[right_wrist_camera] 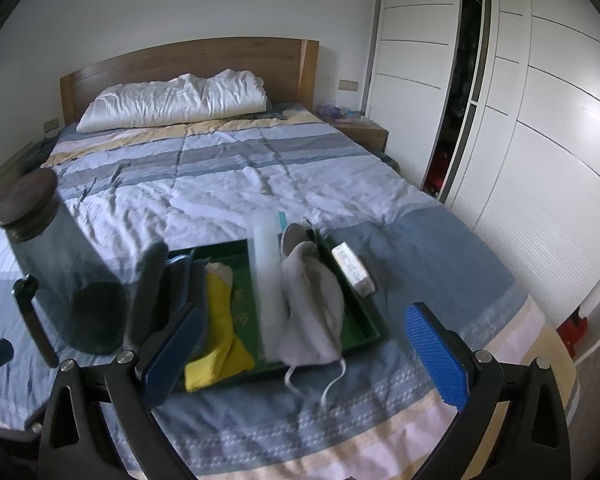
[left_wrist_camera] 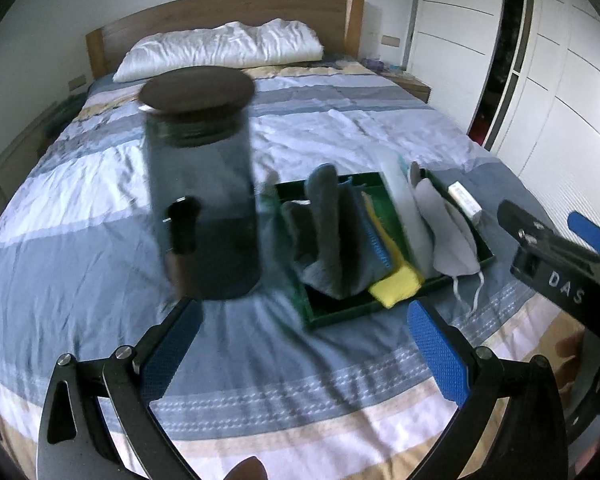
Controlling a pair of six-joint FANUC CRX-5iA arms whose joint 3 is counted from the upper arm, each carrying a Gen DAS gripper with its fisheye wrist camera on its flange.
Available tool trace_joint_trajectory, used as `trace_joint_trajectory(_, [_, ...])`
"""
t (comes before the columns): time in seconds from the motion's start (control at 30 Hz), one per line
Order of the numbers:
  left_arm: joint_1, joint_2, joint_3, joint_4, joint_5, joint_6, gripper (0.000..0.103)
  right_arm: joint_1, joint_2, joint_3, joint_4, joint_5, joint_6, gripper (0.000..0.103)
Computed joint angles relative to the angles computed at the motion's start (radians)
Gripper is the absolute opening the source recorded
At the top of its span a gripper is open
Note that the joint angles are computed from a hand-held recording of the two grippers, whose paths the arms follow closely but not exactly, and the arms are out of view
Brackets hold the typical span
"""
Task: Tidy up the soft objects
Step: 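Withdraw both grippers up and away from the green tray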
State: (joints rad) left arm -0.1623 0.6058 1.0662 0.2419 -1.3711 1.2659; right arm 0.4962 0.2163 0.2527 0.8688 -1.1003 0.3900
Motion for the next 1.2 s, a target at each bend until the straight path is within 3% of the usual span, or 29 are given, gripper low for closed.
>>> trace_joint_trajectory(0.63, [0.117,-0.114,-0.105,0.083,-0.009,-0.111,0.101,0.206,-0.051,-0.008,0.038,-0.164,-0.058,0.103])
trace_joint_trajectory(0.9, [0.172,-0.185,-0.176,0.099,-0.004,-0.139,0.101,0.302,-0.048,0.041,0.069,-0.277,-0.065,0.103])
trace_joint_trajectory(1.2, [0.243,-0.237,-0.198,0.137,-0.051,-0.190,0.101,0.409,-0.028,0.116,0.096,-0.414,-0.101,0.103])
